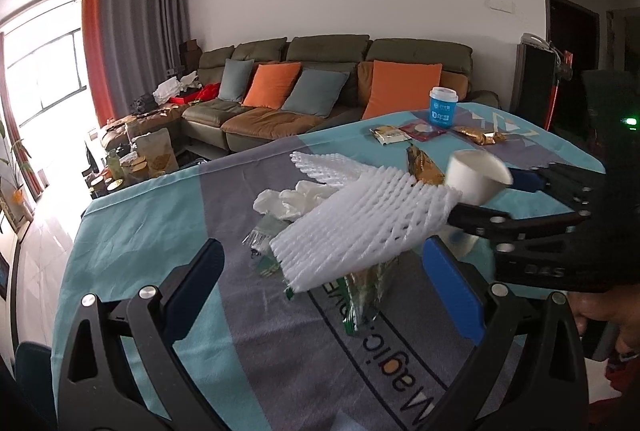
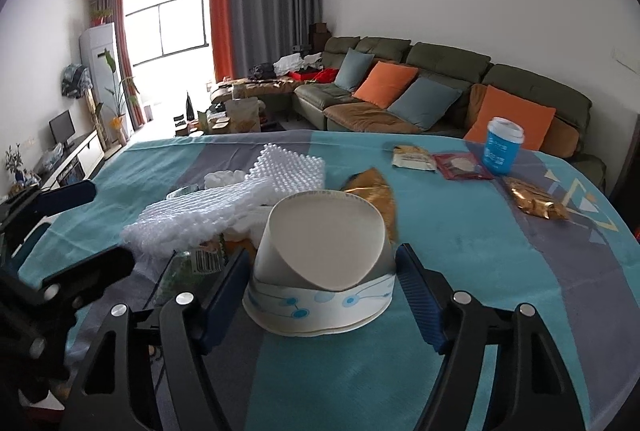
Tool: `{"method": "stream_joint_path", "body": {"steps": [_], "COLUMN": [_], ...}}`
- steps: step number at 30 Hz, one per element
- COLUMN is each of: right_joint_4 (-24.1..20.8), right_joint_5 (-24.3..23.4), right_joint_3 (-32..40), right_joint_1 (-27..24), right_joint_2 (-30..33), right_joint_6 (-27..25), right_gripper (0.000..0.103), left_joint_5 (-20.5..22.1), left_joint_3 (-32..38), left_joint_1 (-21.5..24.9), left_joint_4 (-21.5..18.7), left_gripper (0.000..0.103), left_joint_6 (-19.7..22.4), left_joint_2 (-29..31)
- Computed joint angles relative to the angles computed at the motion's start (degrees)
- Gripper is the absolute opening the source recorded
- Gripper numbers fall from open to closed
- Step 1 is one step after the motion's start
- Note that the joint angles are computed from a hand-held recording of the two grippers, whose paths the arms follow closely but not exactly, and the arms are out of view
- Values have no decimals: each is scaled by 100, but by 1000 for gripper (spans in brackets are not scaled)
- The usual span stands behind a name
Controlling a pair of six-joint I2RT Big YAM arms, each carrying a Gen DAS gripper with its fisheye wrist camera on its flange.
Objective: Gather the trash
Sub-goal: 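Grasp the white foam fruit net with the left tool and lift it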
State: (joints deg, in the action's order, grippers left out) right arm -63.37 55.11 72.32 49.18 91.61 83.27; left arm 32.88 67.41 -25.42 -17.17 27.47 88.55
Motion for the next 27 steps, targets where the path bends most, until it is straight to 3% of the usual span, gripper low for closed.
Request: {"method": "stream_joint_path", "body": {"steps": [7, 11, 13, 14, 16, 21, 25, 27], "right_joint_4": [-461, -520, -489, -477, -436, -477, -509, -537], "right_joint_5": [-6, 10, 12, 14, 22, 54, 103, 155], "right_joint_3": [-167, -252, -259, -254, -261, -243, -215, -176], "right_joint_1": [185, 210, 215, 224, 234, 248, 262, 275], "right_joint_2": [-139, -208, -206, -200, -206, -211, -206, -196], "right_joint_6": [732, 879, 864, 858, 835, 832, 861, 847], "right_gripper": [71, 72, 71, 72, 72, 72, 72, 72], "left_joint_5": [-406, -501, -578, -590, -568, -573, -450, -344], "left_joint_3": [-78, -107, -141, -135, -24, 119, 69, 33], "left_joint_1": [-296, -422, -469, -476, -471, -441, -363, -284], "left_joint_4": [156, 273, 437, 466, 349, 193, 344, 448], "left_gripper": [98, 97, 87, 75, 69, 33, 15, 12], "left_joint_6": [515, 638, 602, 553, 400, 254, 121, -21], "left_joint_2": [39, 48, 43, 44, 116, 228, 179, 130]}}
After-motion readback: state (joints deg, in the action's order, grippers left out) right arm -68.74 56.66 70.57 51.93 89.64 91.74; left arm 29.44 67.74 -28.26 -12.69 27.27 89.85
